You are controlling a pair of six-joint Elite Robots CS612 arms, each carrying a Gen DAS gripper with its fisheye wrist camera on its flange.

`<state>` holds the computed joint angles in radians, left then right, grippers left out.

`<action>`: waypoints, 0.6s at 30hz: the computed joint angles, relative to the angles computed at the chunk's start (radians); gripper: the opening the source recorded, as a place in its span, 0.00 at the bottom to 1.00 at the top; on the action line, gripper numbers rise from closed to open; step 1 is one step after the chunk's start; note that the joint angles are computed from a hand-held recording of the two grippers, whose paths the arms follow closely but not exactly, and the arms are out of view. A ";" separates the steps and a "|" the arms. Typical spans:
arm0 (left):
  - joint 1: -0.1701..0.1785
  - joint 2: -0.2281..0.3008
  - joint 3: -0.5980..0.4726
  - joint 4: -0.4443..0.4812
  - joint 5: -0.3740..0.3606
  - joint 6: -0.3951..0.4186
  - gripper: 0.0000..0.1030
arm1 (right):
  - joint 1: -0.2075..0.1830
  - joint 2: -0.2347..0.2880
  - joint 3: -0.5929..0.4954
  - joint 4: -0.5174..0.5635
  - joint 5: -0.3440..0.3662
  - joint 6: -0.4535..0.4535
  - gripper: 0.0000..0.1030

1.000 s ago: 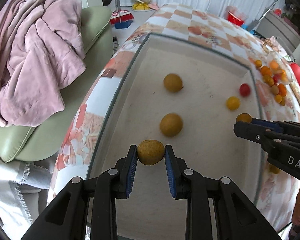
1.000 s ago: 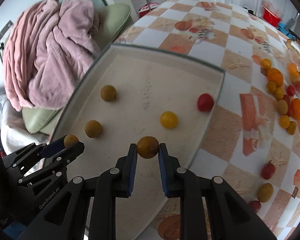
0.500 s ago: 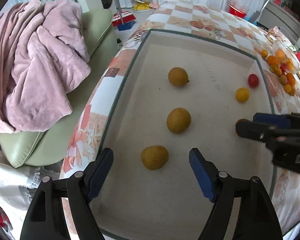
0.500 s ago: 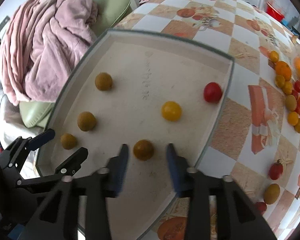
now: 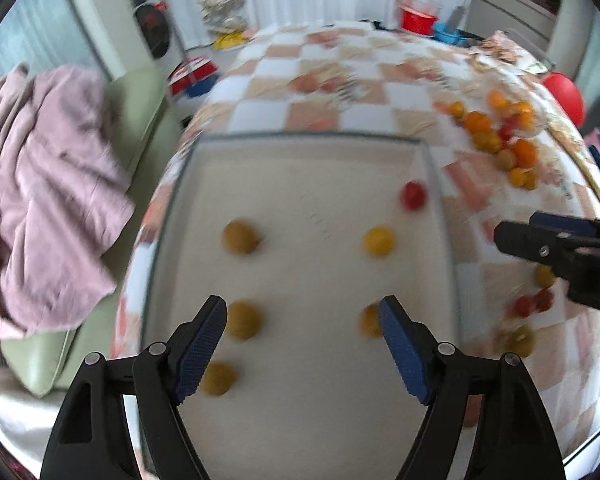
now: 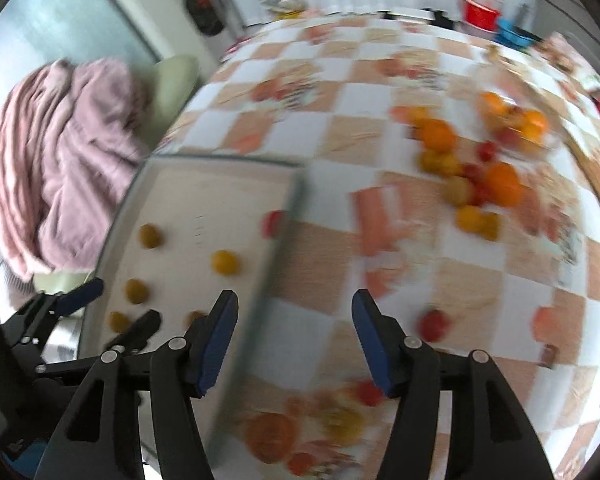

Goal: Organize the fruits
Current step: 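Move both open tools back to the fruit pile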

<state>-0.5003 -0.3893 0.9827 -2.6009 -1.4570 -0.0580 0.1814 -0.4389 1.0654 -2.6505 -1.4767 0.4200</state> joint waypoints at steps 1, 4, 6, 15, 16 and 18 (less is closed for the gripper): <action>-0.005 0.004 -0.012 -0.001 -0.011 0.011 0.77 | -0.006 -0.008 0.018 -0.006 -0.016 0.016 0.61; -0.019 0.024 -0.067 0.012 -0.039 0.047 0.77 | -0.024 -0.024 0.058 -0.012 -0.045 0.056 0.61; -0.028 0.040 -0.104 0.021 -0.050 0.063 0.77 | -0.036 -0.030 0.079 -0.016 -0.068 0.079 0.61; -0.060 0.213 -0.458 0.171 -0.099 0.059 0.77 | -0.072 -0.033 0.116 -0.031 -0.119 0.080 0.61; -0.064 0.236 -0.499 0.190 -0.099 0.060 0.77 | -0.076 -0.032 0.116 -0.031 -0.117 0.074 0.61; -0.069 0.293 -0.604 0.241 -0.089 0.069 0.77 | -0.083 -0.029 0.117 -0.037 -0.115 0.065 0.61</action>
